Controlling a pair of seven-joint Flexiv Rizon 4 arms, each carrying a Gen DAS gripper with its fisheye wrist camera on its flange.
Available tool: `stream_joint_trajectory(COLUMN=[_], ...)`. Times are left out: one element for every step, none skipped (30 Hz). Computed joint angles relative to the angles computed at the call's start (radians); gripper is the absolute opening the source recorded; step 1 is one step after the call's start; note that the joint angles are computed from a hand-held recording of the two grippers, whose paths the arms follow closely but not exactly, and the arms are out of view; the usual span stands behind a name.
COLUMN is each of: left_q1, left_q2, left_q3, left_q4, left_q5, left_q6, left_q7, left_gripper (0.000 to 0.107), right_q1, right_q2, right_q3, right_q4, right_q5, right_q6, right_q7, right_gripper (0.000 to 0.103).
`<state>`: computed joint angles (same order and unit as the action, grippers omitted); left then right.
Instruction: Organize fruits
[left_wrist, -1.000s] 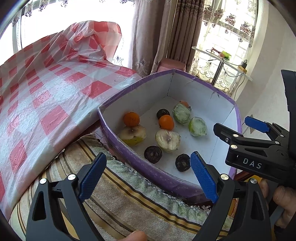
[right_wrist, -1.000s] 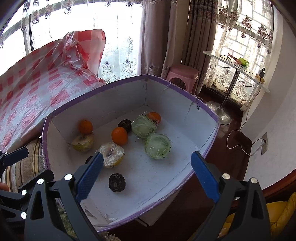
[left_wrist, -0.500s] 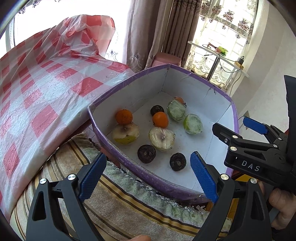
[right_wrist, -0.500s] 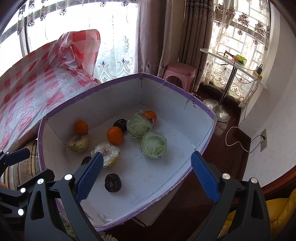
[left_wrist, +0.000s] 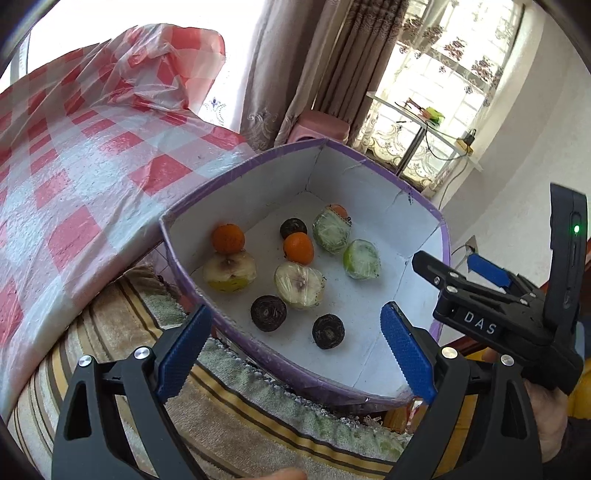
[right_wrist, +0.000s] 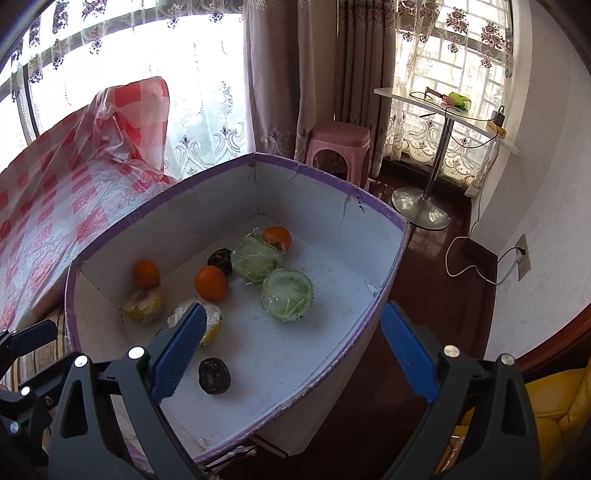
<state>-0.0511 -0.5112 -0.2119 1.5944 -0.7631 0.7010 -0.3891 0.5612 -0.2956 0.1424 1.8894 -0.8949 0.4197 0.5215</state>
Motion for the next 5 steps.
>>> stream_joint_trajectory(left_q1=[0.012, 0.021, 0.025, 0.029, 0.037], left_q2=[0.005, 0.015, 0.028, 0.040, 0.051], left_q3=[0.002, 0.006, 0.014, 0.024, 0.031], left_q4=[-0.001, 0.008, 0.023, 0.039, 0.057], left_q5=[-0.016, -0.034, -0.049, -0.061, -0.077], left_q6=[-0.010, 0.005, 0.042, 0.088, 0.133], left_q7=[-0.011, -0.012, -0.009, -0.006, 0.000], left_gripper=[0.099, 0.098, 0.098, 0.098, 0.098], right_q1=[-0.004, -0.004, -0.004, -0.005, -0.005], right_q2=[0.001, -0.002, -0.009, -0.021, -0.038], right_q3=[-0.002, -0.005, -0.008, -0.010, -0.014], right_q4=[0.004, 0.002, -0.008, -0.024, -0.049], right_q5=[-0.023, -0.047, -0.067, -0.082, -0.095], right_q6=[0.032, 0.055, 0.075, 0.103, 0.132], right_q7=[0.001, 0.000, -0.013, -0.045, -0.087], right_gripper=[0.096, 0.096, 0.096, 0.096, 0.096])
